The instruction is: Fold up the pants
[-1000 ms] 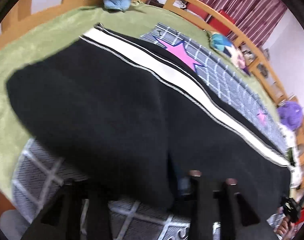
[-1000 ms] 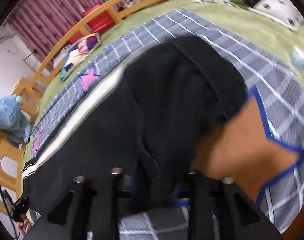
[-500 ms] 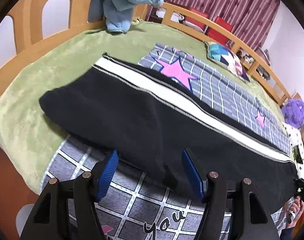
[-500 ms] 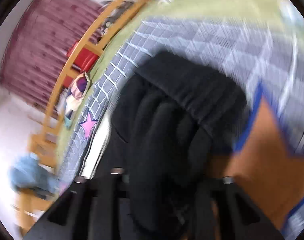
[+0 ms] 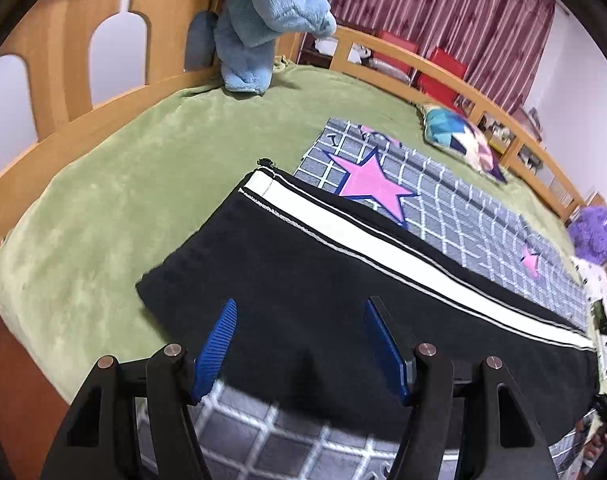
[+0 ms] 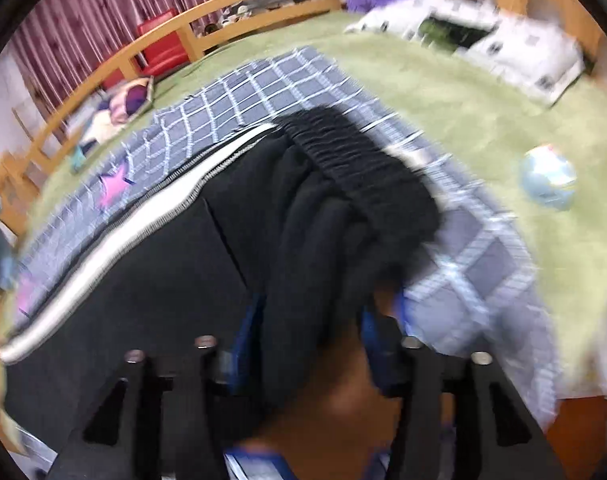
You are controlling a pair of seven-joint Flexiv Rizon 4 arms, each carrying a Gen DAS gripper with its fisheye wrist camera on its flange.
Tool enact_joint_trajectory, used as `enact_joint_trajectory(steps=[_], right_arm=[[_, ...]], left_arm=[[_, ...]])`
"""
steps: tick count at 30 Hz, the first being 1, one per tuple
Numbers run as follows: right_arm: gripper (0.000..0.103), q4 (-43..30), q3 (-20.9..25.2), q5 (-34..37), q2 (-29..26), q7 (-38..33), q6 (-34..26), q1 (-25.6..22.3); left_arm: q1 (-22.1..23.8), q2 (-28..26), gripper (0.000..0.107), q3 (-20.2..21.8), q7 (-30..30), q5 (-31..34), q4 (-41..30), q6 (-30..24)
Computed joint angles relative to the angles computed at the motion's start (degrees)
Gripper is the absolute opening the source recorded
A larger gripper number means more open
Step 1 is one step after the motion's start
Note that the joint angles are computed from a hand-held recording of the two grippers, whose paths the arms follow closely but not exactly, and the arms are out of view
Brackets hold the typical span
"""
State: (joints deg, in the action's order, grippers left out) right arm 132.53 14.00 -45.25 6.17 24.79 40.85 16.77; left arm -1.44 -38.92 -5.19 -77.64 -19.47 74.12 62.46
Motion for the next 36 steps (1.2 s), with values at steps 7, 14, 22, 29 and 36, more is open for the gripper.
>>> enact_joint_trajectory(steps=[7, 14, 22, 29, 36], right_arm=[[0.06, -9.6, 2.9, -3.5, -0.8, -5.0, -16.4, 5.1], [0.065, -24.2, -5.6, -12.7, -18.6, -19.2, 1.5, 5.0], [0.068, -41.3, -9.1, -0.3, -35.3, -43.0, 10.3, 6.0], [0.056, -46.5, -9.9, 8.2, -40.0, -57.2, 8.1, 8.2], [0.0, -48.7, -13.8, 9.4, -41.3, -59.8, 8.2, 11.5]], left_arm=[[-1.8, -9.2, 0.064, 2.4, -3.1, 3.7, -16.1, -8.4], [-1.8, -12.2, 0.064, -0.7, -0.3, 2.6, -21.2, -9.5], [-1.6, -12.7, 0.064, -1.8, 2.4, 1.1, -21.3, -11.2], [-2.2, -13.2, 0.064, -1.3, 4.3, 1.5, -21.5, -10.6], [-1.5, -13.0, 0.064, -2.5, 4.8, -0.2, -20.8, -11.1]])
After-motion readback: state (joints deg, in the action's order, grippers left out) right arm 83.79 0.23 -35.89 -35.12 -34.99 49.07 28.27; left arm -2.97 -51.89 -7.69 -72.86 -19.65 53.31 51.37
